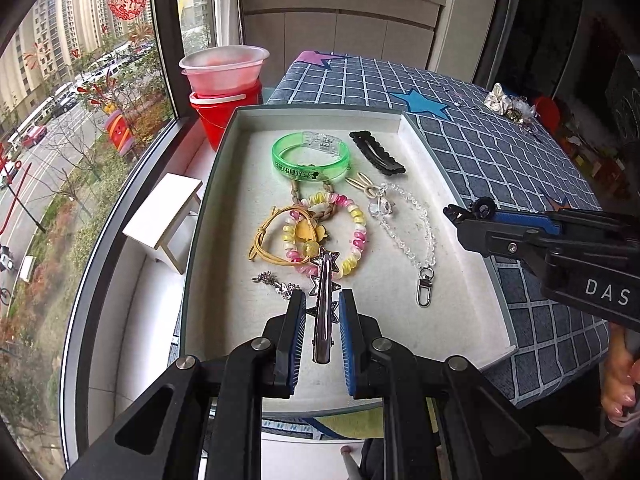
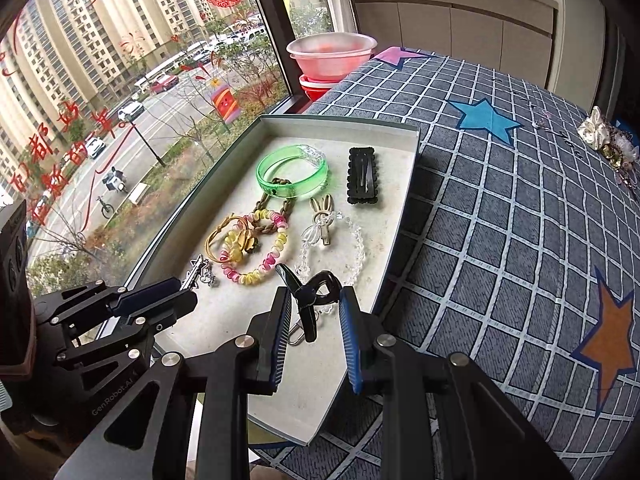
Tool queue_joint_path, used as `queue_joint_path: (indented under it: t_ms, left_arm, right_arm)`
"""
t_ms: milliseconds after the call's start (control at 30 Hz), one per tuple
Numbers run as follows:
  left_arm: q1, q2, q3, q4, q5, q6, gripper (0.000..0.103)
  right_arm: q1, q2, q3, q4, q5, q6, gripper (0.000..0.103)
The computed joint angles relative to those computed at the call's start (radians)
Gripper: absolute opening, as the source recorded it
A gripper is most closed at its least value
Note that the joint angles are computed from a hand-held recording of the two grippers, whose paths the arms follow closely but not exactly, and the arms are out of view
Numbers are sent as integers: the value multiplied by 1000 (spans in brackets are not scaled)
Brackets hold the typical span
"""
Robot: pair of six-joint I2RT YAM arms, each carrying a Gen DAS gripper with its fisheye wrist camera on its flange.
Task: Organize jewelry
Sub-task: 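Lower the barrette into the tray and open the left gripper while the right releases the claw clip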
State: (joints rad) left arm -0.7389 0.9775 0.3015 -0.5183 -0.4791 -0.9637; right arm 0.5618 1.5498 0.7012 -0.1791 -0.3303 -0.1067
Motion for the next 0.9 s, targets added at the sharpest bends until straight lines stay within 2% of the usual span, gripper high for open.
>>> queue_joint_path:
  t_ms: [467,900]
  left_arm:
    - [116,87,-16,124,74,101,24]
    - [148,196,0,209,131,162,24]
  right_arm:
    - [17,130,109,-39,0,-13,27]
    - [59,229,180,-66,38,-27,27]
